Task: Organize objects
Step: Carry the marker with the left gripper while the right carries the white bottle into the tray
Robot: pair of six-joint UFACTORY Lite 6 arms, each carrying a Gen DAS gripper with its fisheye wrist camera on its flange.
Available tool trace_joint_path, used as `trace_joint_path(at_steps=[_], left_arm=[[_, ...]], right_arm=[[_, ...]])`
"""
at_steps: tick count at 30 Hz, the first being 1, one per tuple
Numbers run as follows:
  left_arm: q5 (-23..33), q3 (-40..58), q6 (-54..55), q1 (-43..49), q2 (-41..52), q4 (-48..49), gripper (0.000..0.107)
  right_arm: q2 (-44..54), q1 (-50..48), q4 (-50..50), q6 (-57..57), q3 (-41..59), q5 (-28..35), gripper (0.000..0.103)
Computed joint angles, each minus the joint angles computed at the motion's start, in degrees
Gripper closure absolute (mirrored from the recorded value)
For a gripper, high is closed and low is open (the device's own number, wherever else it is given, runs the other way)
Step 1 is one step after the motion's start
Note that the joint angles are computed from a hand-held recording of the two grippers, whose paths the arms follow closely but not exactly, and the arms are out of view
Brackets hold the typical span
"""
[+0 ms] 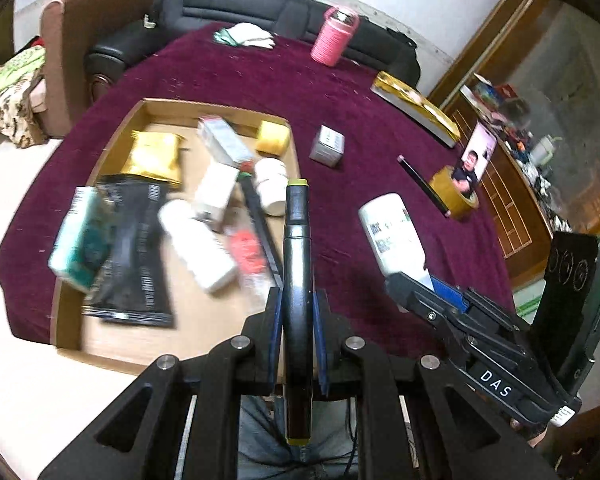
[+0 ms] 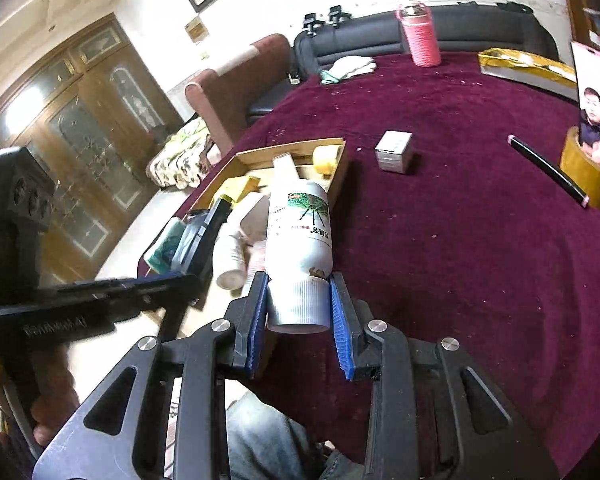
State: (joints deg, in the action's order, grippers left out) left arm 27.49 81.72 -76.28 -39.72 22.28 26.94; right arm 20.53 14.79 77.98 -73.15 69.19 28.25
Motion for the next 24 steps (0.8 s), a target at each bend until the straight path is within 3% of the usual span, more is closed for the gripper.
trace_joint_path(at_steps=[5, 8, 24], left_arm=[[-0.5, -4.9, -1.5, 2.4, -4.1, 1.6, 0.094], [-0.7, -6.7, -0.9, 4.6, -5.4, 1.3, 0.094], [-2.9, -8.0, 6.9, 12.4, -2.9, -5.3, 0.094]], right_arm=[[2.5, 2.2, -1.4, 1.2, 2.6, -1.2, 0.073], [4.6, 4.4, -3.3, 2.2, 4.9, -5.4, 0.073], [15.7, 8.6, -15.0, 15.7, 18.9, -2.3, 0.073]])
